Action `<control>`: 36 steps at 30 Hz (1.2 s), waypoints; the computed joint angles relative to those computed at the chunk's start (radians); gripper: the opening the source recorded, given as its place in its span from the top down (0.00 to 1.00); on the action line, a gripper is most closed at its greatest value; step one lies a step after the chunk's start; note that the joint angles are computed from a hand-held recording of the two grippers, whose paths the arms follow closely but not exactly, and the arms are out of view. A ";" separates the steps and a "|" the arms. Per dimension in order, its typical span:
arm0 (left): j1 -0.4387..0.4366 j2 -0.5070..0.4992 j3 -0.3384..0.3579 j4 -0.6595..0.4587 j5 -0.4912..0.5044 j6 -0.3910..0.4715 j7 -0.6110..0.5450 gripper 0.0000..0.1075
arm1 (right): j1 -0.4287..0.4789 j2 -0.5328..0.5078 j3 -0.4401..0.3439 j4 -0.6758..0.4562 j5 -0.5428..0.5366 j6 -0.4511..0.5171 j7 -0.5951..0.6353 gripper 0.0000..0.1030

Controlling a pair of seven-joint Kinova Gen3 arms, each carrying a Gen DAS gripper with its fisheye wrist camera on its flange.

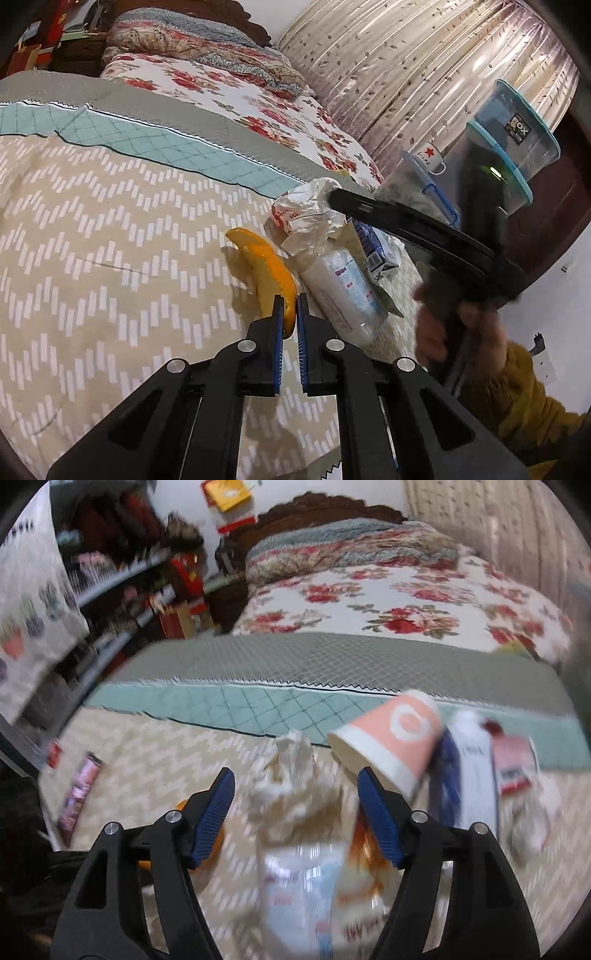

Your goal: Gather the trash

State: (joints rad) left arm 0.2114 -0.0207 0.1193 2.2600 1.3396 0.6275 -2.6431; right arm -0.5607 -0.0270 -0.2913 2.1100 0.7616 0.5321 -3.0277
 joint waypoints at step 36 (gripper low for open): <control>0.265 0.064 0.160 -0.182 -0.396 -0.034 0.353 0.86 | 0.144 -0.682 -0.489 0.431 -0.423 0.146 -0.266 0.32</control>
State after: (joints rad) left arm 0.4760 0.0432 0.2793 2.0779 0.9435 0.5939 -2.2903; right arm -0.4171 -0.7089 -0.7800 2.5408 0.3391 0.6781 -3.2936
